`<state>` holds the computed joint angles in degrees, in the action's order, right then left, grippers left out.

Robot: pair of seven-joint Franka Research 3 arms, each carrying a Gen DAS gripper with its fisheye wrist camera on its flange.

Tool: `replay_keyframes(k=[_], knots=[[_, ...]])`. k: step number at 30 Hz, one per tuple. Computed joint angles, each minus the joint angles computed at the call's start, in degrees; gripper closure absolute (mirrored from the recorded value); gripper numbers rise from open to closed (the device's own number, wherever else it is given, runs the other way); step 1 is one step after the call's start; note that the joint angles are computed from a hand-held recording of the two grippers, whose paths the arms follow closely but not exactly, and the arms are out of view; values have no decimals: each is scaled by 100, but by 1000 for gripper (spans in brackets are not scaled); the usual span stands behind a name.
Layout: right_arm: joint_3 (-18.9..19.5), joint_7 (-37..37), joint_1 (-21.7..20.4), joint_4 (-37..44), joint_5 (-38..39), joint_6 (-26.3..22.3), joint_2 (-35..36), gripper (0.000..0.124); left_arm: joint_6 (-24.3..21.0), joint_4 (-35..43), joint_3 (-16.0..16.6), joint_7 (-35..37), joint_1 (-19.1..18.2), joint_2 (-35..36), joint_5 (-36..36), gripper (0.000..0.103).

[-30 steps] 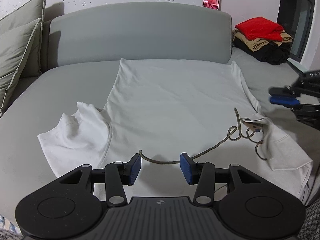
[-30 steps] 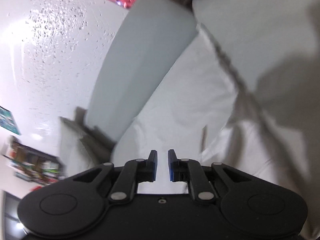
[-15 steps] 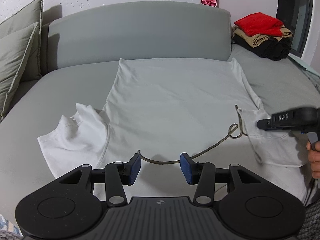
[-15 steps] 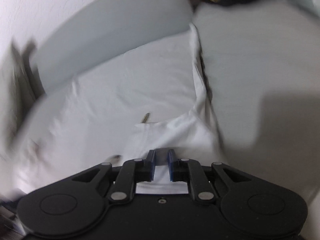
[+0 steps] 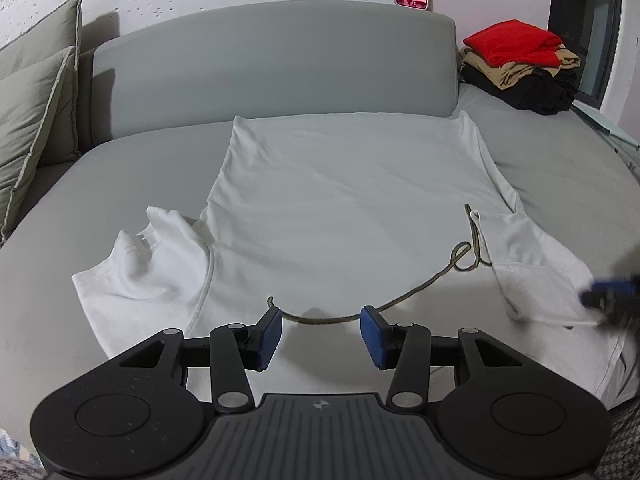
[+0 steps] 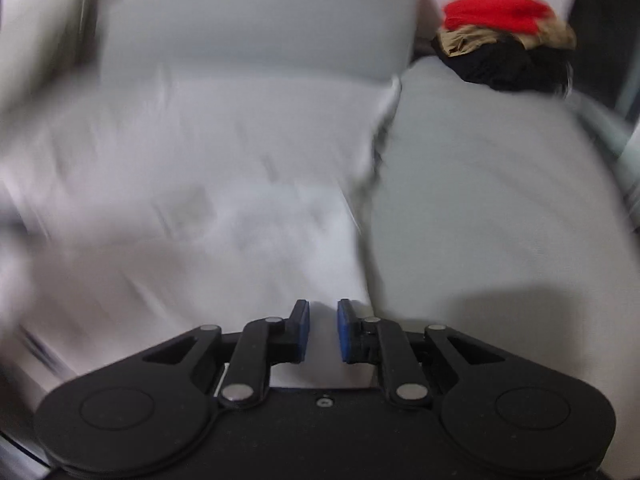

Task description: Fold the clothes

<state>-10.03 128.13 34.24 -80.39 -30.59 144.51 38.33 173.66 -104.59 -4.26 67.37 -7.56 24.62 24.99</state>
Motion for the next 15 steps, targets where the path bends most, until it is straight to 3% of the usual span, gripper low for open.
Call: replay_keyframes(k=[1,2,5,7,11,14,15], knots=[[-206,-7,251,136,-425,-555,152,117,38,-41,85,-42,-63,-27,74,58],[-249,-13,302,206,-448,-792,238,120,82,-80,163,-83,-117,-53,153,58],[-43,261,57,62,-155,-804,-16,123,142,-145,379,-294,-248,-105,353,58],[78,648,-127,-330,122,-456,-350,122,123,-165,187,-215,-50,-119,226,58],[-195,2221,-166,-1321,-347,1378,-902,119,164,-138,-148,73,220,-65,-43,59],[-399,2253,-161,-874,-152,2177,-434,119,105,-22,-330,323,306,45,-201,59],[-230,1940,-325,-499,101,2145,-162,119,49,33,-220,307,179,80,-145,59]])
